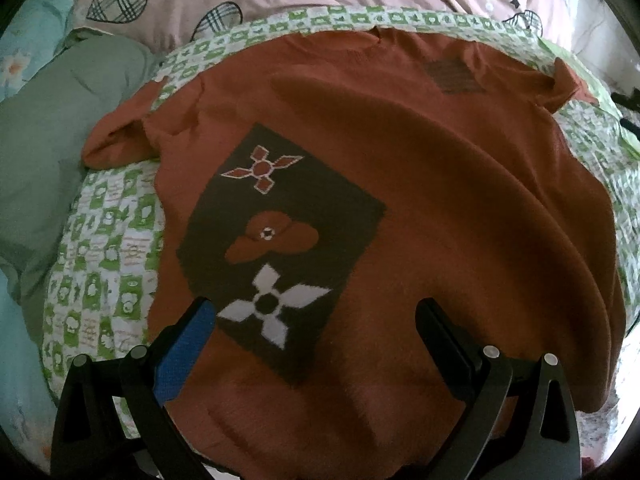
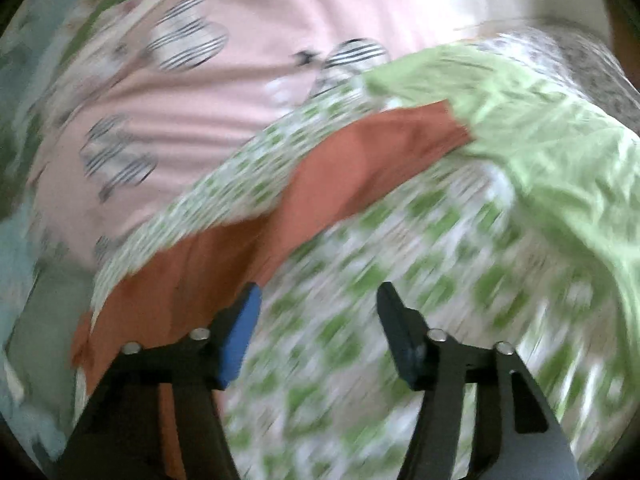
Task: Fold small clothes
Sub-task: 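Grasp the sweater sleeve cuff with the right gripper and lift it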
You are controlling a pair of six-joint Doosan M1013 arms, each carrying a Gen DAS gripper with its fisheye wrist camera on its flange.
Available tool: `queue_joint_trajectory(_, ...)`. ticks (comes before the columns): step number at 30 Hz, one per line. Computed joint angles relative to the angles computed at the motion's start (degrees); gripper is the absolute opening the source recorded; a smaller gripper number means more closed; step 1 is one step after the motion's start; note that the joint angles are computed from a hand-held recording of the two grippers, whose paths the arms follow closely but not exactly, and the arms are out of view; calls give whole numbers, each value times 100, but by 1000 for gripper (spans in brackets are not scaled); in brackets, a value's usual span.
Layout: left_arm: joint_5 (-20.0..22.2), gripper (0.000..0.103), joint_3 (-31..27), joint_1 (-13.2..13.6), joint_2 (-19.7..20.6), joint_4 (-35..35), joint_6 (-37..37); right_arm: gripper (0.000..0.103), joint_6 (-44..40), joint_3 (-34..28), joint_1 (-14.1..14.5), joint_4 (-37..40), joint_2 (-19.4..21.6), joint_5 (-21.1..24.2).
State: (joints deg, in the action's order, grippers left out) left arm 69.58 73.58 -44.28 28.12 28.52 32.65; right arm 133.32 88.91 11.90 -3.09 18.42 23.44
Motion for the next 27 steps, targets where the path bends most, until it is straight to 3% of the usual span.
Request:
queue_joint_trajectory(6,123,100,-258,114,192,-272,206,45,468,-657,-530,-65,579,360)
queue_joint_trajectory(13,208,100,-552,240,408,-480,414,40,1112,-1250,-769,-435,1134,827)
queue_joint_trajectory(16,204,100,-616,264,454,-519,471,26,1162,-1328,-837,-449,1251,758)
queue_joint_trajectory(17,200,100,-628,265,464,-527,487,14,1124,-1330,-850,-420,1260,703)
queue_joint_trajectory(18,204,100,-640,261,472,-534,498,8,954,-1310,-875,-247,1255,562)
queue_joint_trajectory(21,130,100,-625,284,465,-559,512,8,869,-1244,-809,-416,1151,256)
queue_joint_trajectory(23,48,100,-586,287,440,-560,506,8,385,-1227,-720,-236,1048,32)
queue_joint_trajectory(27,-140,100,-475,265,369,-543,466,8,-1368,-1350,-441,844,898,-208)
